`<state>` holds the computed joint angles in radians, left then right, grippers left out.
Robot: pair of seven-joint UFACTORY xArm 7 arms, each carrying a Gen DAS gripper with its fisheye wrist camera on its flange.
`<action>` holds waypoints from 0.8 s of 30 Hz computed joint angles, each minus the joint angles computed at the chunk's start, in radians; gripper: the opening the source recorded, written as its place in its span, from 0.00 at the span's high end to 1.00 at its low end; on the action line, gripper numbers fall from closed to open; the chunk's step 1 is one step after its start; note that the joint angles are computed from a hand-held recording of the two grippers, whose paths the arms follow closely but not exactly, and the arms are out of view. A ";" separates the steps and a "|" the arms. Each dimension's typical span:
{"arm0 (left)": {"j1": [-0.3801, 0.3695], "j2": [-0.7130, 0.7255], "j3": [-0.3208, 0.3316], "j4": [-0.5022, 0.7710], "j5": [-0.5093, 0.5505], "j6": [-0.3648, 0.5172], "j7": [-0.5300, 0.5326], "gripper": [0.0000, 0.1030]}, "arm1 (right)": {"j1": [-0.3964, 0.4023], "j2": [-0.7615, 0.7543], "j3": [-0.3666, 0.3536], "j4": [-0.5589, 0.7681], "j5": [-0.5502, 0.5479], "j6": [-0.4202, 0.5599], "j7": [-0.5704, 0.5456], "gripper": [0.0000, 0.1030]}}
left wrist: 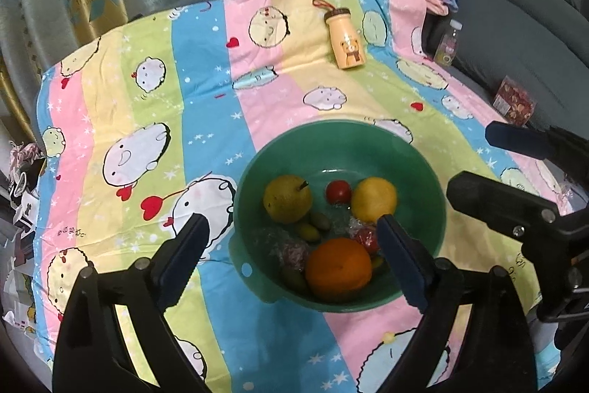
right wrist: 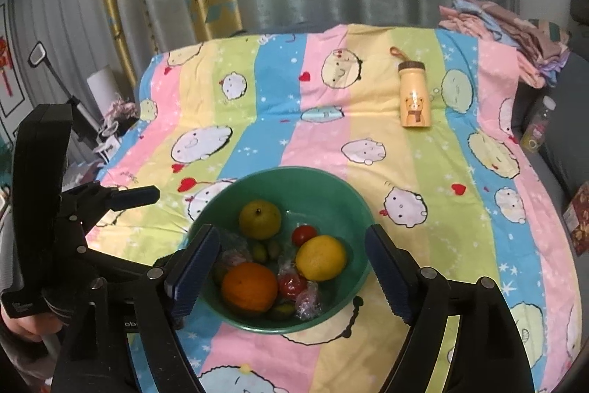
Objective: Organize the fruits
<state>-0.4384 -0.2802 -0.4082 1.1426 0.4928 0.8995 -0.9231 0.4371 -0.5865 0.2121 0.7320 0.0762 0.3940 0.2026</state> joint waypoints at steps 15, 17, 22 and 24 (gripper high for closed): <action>0.022 -0.087 -0.069 0.018 0.041 0.063 -0.059 0.01 | -0.004 -0.144 0.027 -0.039 -0.018 0.043 0.022 0.19; 0.029 -0.098 -0.081 0.023 0.049 0.079 -0.074 0.01 | -0.015 -0.165 0.039 -0.043 -0.031 0.049 0.034 0.14; 0.047 -0.120 -0.107 0.041 0.052 0.113 -0.102 0.01 | -0.007 -0.203 0.036 -0.052 -0.032 0.055 0.042 0.12; 0.057 -0.116 -0.131 0.064 0.074 0.148 -0.111 0.00 | -0.008 -0.213 0.038 -0.054 -0.034 0.063 0.045 0.11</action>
<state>-0.3819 -0.3961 -0.5393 1.2067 0.5669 1.0474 -1.0342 0.4295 -0.7999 0.2505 0.6785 0.0423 0.4570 0.2476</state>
